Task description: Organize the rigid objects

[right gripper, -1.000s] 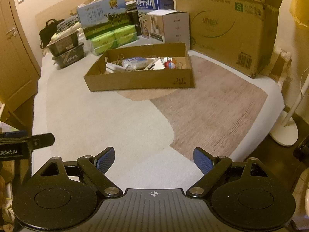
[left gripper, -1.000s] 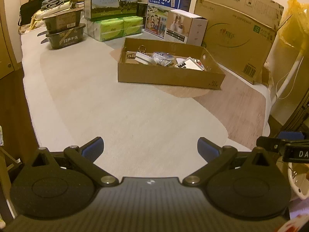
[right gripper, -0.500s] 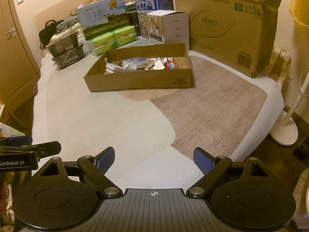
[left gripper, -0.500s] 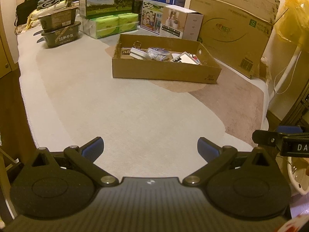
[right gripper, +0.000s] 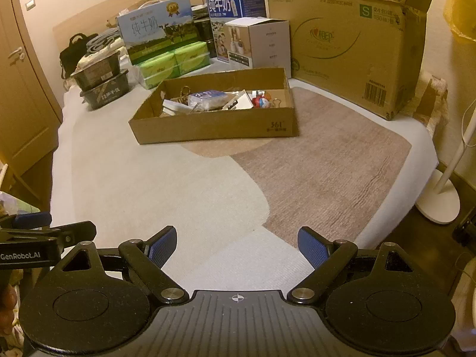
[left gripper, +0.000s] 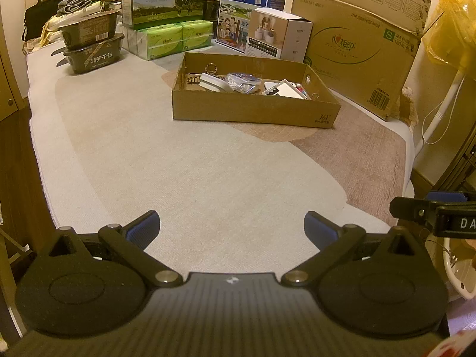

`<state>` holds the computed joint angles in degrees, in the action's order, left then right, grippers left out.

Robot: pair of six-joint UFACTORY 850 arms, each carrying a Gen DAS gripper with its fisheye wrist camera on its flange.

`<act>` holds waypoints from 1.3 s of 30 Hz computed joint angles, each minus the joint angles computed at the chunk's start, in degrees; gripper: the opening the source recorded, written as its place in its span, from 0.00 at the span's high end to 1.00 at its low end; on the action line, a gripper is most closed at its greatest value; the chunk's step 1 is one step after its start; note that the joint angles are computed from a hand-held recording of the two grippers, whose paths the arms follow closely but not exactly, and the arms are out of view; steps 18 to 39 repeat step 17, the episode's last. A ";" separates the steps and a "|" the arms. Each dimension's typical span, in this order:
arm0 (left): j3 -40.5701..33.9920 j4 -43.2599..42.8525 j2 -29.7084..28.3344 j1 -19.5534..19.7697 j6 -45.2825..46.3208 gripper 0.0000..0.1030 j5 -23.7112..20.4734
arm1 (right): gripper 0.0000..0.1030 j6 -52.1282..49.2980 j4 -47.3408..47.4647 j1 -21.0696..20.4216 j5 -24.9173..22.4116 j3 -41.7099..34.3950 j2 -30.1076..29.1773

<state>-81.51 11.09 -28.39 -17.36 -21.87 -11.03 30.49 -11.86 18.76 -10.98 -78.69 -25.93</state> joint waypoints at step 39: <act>0.99 4.85 0.65 0.17 -5.29 0.00 1.19 | 0.15 -0.21 0.46 0.09 0.31 0.11 0.10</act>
